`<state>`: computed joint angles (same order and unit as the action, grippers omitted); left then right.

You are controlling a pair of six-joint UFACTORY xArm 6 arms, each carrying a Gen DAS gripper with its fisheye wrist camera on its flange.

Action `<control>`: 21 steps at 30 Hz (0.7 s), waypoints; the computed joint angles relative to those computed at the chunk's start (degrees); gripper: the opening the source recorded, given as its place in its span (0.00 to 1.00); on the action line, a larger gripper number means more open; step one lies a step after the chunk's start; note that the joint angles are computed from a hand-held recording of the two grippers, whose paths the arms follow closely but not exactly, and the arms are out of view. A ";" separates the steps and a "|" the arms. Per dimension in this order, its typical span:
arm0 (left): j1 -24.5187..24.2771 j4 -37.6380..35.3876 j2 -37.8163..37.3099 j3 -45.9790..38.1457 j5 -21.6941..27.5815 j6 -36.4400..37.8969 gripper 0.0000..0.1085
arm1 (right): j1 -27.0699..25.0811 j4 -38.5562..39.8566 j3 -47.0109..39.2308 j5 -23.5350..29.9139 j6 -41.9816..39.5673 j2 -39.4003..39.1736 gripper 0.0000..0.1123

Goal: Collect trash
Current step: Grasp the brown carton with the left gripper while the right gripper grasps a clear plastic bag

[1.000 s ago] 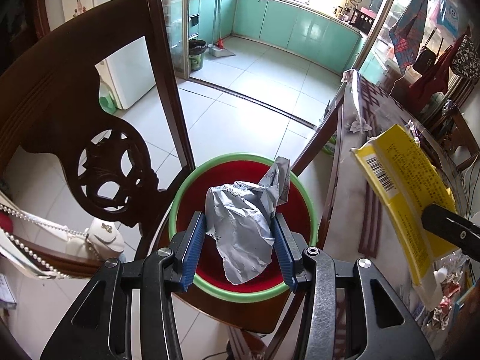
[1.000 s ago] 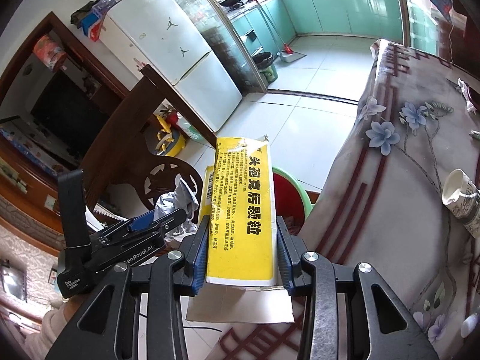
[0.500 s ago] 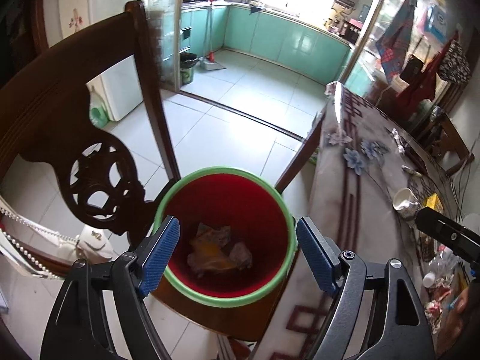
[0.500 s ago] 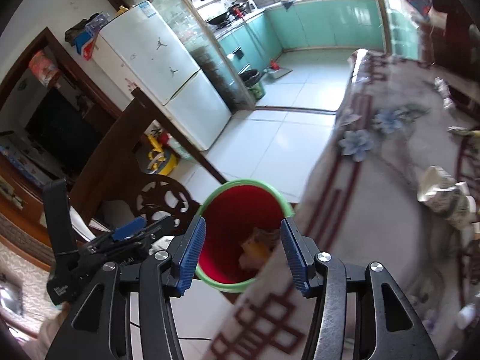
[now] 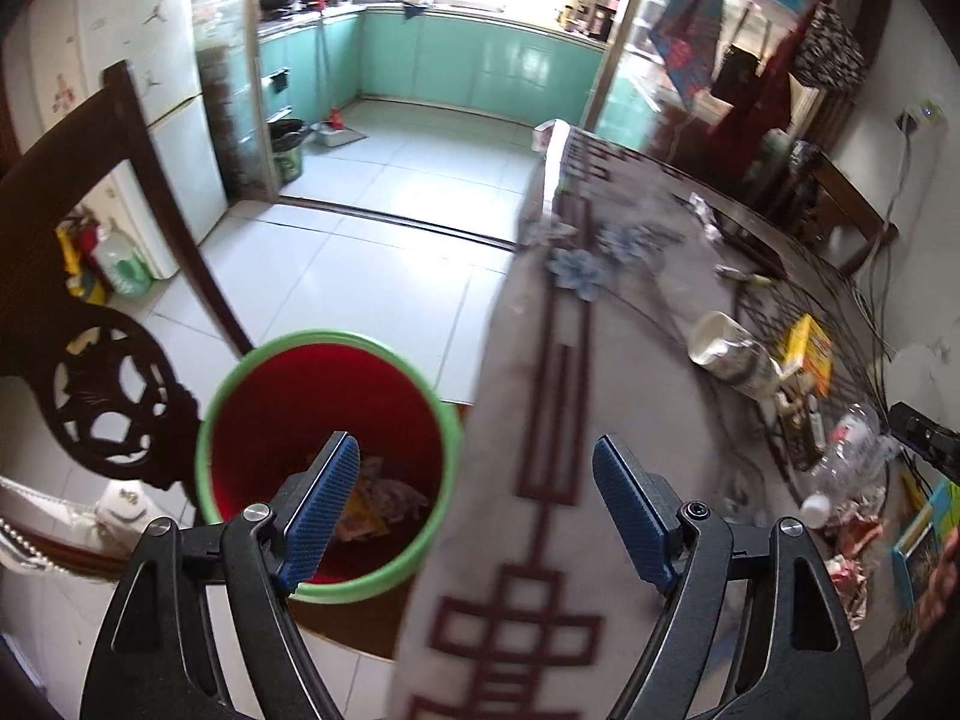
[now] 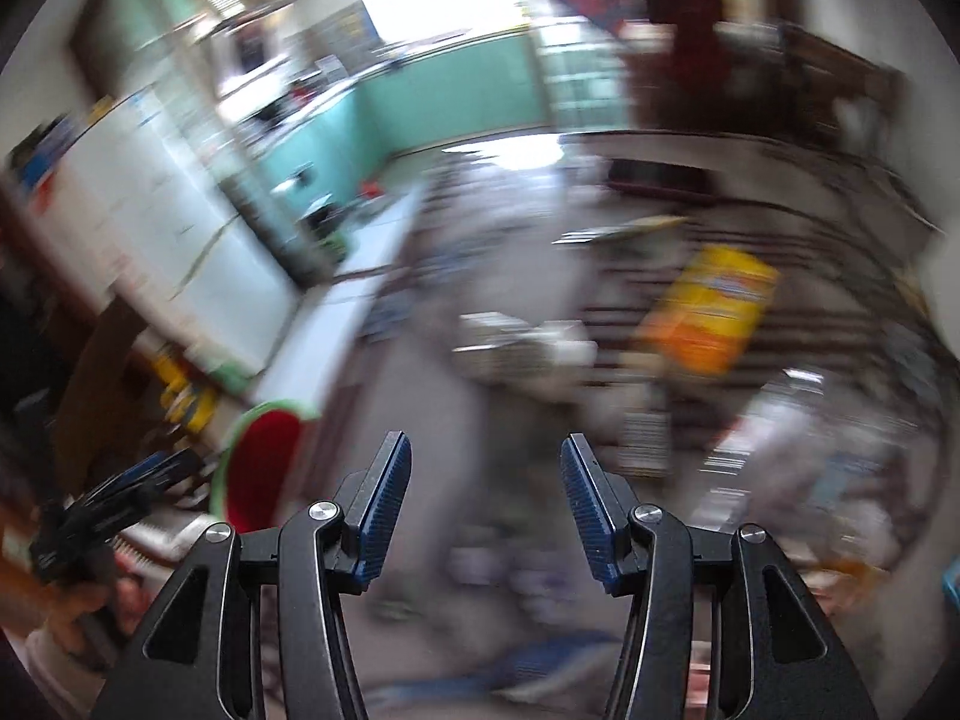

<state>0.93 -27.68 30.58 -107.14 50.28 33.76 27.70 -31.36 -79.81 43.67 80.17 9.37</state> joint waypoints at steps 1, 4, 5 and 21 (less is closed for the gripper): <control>-0.51 -0.09 -0.65 0.91 -0.05 0.03 0.74 | -0.49 -0.67 2.33 1.21 1.31 -2.18 0.45; -2.67 -0.58 -3.23 4.56 -0.01 1.03 0.74 | -2.85 -1.17 12.39 3.08 6.29 -10.59 0.45; -3.48 -0.76 -4.04 5.74 -0.17 1.28 0.74 | -4.17 -0.30 16.20 2.44 7.35 -13.34 0.45; -17.93 -2.41 -5.06 6.59 2.79 -2.13 0.74 | -14.57 23.27 35.13 -23.54 -13.93 -15.53 0.34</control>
